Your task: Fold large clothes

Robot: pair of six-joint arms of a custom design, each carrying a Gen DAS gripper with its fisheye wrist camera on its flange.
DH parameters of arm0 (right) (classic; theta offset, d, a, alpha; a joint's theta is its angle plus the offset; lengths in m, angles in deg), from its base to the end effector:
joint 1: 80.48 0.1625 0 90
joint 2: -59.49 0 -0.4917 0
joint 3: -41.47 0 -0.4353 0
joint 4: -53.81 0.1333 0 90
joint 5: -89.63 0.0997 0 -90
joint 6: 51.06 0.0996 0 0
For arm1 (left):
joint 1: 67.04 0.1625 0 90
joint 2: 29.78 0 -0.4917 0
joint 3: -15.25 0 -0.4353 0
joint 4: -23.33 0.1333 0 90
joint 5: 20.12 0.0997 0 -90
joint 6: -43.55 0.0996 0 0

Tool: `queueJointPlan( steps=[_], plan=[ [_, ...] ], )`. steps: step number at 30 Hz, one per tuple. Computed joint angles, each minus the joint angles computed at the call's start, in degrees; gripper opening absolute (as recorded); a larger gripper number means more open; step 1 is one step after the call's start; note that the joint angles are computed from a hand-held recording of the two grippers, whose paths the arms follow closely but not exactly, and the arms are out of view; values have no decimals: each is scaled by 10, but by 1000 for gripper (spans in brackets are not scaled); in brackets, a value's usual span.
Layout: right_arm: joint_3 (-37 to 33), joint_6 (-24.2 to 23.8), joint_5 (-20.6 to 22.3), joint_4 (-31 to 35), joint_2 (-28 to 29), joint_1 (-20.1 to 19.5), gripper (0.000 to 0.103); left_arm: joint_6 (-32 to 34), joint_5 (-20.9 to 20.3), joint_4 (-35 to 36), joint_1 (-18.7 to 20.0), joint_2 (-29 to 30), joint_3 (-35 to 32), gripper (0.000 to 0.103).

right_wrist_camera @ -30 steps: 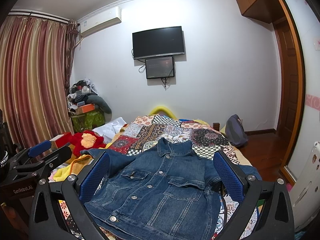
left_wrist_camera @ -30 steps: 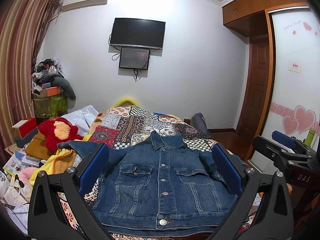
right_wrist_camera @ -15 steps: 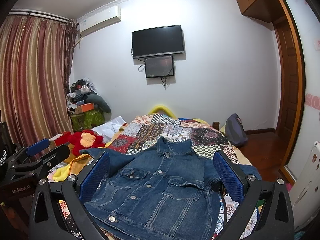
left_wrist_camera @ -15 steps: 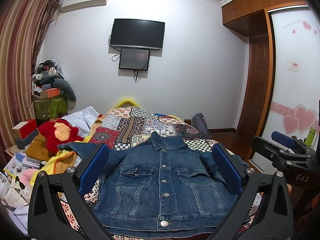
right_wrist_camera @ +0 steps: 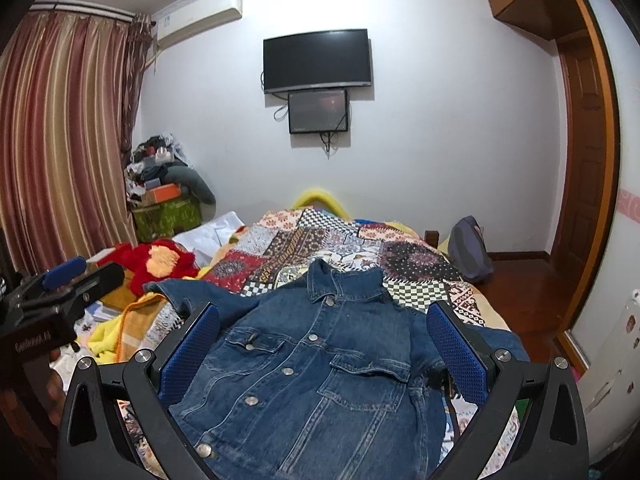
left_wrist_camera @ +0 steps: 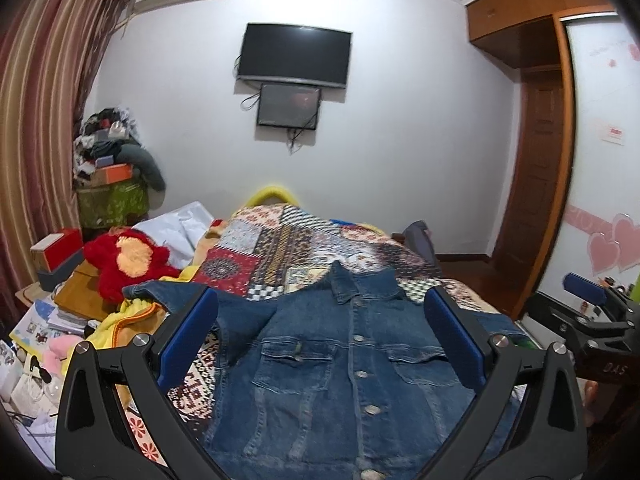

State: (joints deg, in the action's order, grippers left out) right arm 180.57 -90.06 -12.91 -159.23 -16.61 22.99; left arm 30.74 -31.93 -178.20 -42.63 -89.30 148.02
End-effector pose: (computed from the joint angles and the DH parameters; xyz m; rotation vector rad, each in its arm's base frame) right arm 0.2134 -0.4114 0.2898 0.9255 -2.2231 1.2959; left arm -0.3287 -0.4026 0.2152 0.3733 1.9866 -1.5223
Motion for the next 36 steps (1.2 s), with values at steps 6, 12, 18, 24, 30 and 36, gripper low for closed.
queueJointPlan(
  steps=[6,12,18,24,30,36],
  plan=[
    [-60,-5,-5,27,65,-3,103,10,-3,22,80,-17,-28,103],
    [-143,-3,-27,117,127,-4,103,43,5,19,164,-20,-50,103],
    [-237,-28,-75,211,196,-1,103,79,-9,27,247,-34,-74,103],
    [-315,-49,-133,295,272,-9,103,25,-100,111,329,-74,-93,103],
    [-375,-42,-153,376,323,-20,103,-37,-196,261,396,-79,-147,103],
    [-420,-18,-134,439,348,-28,103,-74,-362,323,459,-74,-194,95]
  ],
)
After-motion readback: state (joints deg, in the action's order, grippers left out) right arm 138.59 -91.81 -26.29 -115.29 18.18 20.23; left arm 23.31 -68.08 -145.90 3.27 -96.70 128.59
